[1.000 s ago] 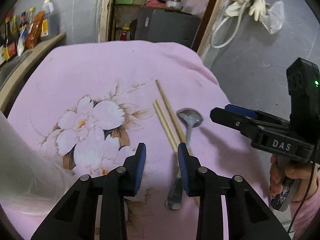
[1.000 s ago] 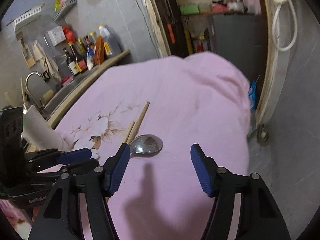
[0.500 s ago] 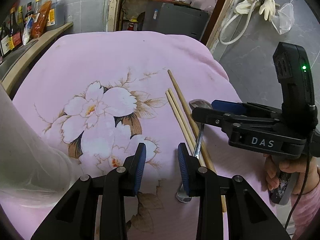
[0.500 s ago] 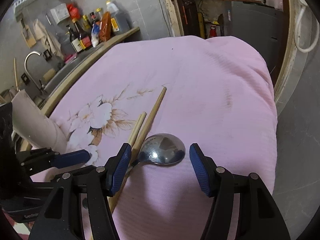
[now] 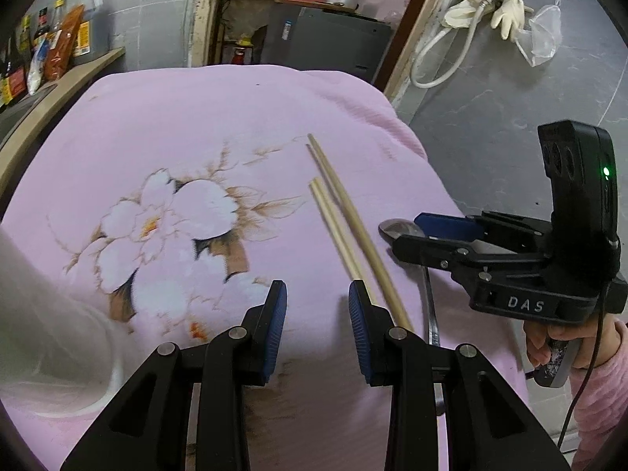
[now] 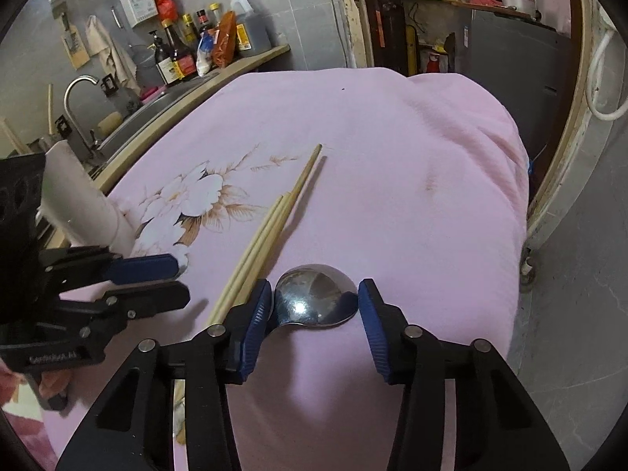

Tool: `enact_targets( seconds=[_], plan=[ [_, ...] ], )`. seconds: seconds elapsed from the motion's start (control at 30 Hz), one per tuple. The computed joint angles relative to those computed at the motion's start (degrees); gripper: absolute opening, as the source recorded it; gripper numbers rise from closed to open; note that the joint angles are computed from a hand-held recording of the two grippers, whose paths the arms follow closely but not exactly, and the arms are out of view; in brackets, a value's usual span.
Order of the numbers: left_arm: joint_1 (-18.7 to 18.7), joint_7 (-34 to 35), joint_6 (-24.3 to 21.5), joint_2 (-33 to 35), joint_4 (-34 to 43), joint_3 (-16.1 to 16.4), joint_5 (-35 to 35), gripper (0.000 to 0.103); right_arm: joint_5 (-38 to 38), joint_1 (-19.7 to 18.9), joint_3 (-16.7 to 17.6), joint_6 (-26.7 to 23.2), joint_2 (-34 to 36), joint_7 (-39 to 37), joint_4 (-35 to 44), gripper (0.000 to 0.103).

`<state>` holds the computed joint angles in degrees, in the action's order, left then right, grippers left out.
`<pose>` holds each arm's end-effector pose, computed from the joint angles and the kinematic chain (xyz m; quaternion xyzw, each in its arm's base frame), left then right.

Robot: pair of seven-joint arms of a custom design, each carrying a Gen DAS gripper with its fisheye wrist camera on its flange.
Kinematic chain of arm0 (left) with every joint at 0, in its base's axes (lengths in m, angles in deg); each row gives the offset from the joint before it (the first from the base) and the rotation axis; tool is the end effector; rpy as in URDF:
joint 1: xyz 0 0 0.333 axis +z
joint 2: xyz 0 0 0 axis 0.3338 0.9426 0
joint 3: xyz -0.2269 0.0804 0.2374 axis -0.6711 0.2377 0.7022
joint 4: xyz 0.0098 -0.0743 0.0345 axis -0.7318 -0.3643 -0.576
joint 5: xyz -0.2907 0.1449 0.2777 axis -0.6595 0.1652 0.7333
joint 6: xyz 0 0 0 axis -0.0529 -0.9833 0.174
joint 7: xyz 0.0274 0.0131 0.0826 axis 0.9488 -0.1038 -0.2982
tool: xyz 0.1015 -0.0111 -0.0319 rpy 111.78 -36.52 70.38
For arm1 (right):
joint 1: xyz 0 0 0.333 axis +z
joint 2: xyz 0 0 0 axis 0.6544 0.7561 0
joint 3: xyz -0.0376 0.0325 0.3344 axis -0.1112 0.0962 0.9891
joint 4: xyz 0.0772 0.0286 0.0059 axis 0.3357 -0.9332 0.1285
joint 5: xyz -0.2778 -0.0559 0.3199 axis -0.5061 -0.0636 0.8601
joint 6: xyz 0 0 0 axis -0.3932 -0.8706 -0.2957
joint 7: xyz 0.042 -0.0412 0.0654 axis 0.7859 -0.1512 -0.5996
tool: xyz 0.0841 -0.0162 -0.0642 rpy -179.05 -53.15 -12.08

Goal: Organize utensils
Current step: 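Grasp a wooden chopstick with the left tool while the right tool grasps the steel spoon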

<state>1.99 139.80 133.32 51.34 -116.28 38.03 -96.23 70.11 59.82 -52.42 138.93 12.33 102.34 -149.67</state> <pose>0.5428 -0.3282 0.4415 -0.5315 0.7775 -0.3310 0.0589 0.5589 0.2674 0.4365 -0.7668 0.5541 -0.0959 0.3095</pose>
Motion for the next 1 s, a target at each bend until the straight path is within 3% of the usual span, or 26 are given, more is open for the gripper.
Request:
enact_targets(
  seconds=[0.23,0.33,0.47,0.6,0.7,0.83,1.0],
  plan=[
    [-0.34,-0.78,-2.63,3.14,3.89,-0.02,0.38,0.026,3.91,0.36,-0.24,1.76,-2.04,-4.34,-2.87,0.04],
    [-1.11,-3.68,-3.05,3.81,4.86,0.81,4.28,0.018,5.3,0.68,-0.39,2.33,-2.09,-5.57,-3.09,0.04],
    [-0.16,-1.54,-4.03,4.03,5.4,-0.32,2.24,0.006,8.73,0.91,-0.4,3.0,-2.21,-8.29,-3.44,0.04],
    [-0.42,-1.64,-4.06,4.54,5.87,-0.05,2.95,0.005,10.18,1.08,-0.49,3.34,-2.06,-9.39,-3.4,0.04],
    [-0.87,-2.96,-5.09,5.6,7.44,0.51,5.26,0.005,4.47,1.41,-0.94,3.33,-1.7,-3.54,-3.16,0.04],
    [0.2,-2.79,-8.08,6.48,9.31,0.04,2.78,0.004,-9.29,1.81,-1.86,2.1,-1.19,8.95,-2.46,0.042],
    [-0.67,-4.25,-6.51,3.65,5.56,0.73,5.93,0.003,-10.55,1.08,-1.37,0.26,-1.26,11.09,-1.93,0.042]
  ],
)
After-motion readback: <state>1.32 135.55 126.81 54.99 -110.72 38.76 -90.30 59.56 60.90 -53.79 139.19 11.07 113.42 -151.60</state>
